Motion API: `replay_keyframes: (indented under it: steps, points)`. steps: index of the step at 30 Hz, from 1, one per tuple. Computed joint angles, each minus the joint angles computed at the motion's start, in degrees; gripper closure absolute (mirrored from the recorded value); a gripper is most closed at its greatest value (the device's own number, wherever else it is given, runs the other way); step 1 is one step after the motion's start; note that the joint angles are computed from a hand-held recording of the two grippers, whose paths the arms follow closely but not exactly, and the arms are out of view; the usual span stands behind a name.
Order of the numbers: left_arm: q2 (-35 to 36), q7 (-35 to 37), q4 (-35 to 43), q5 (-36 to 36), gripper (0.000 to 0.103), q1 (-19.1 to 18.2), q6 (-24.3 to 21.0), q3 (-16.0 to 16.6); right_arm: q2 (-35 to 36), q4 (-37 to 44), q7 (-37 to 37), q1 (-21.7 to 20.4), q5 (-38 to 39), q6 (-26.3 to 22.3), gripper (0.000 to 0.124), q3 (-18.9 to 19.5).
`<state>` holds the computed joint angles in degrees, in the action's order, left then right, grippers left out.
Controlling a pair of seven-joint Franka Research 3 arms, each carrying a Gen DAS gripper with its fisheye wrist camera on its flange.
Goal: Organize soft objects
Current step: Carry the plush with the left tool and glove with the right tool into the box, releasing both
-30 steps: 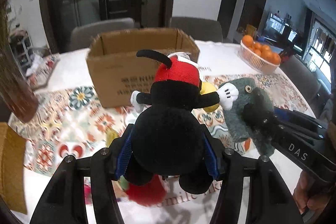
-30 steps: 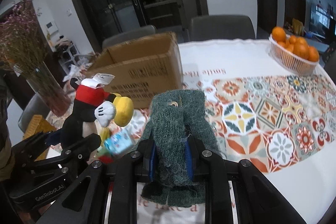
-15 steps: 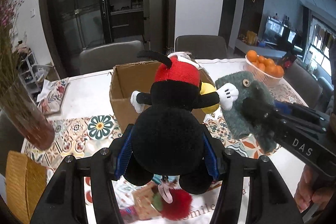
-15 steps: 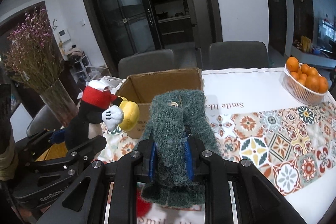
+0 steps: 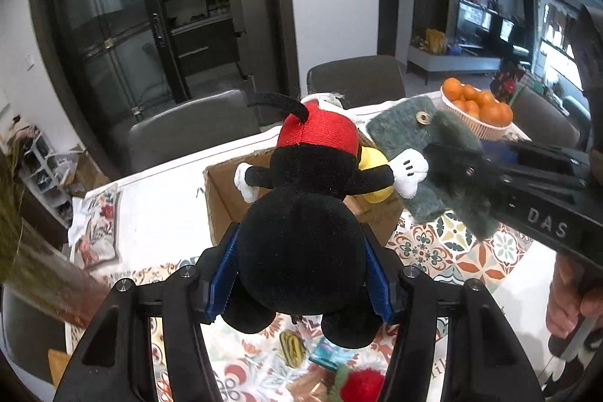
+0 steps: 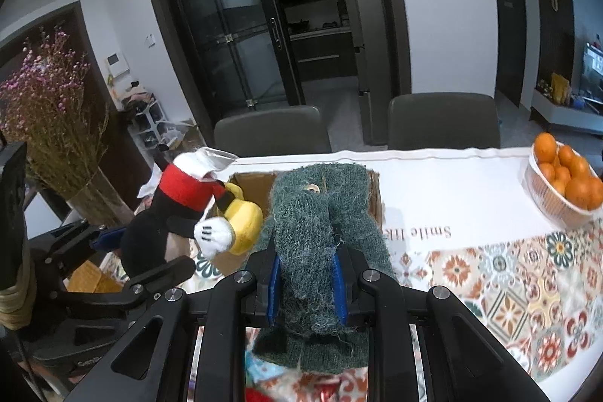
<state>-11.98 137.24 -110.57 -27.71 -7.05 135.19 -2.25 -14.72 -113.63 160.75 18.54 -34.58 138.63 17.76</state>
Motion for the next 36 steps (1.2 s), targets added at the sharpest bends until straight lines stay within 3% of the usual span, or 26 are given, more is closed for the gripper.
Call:
replay_keyframes:
  steps: [11,21,32,36]
  points:
    - [13.87,-1.70,17.06,6.11,0.044,3.46,-9.95,-3.83,9.50,8.90,-18.54,2.17,15.21,-1.23,0.100,-6.90]
    - [26.28,-2.00,31.84,14.61,0.044,4.63,-17.13,-8.19,17.13,16.56,-27.14,3.54,21.25,-4.75,0.100,-10.56]
    - [33.02,-4.52,37.63,20.82,0.042,4.12,-21.24,-9.69,23.34,20.36,-33.52,4.39,27.40,-6.30,0.100,-12.73]
    - [32.75,-5.44,35.99,21.70,0.036,4.30,-20.90,-9.83,25.66,22.52,-35.41,4.34,30.24,-8.13,0.091,-13.23]
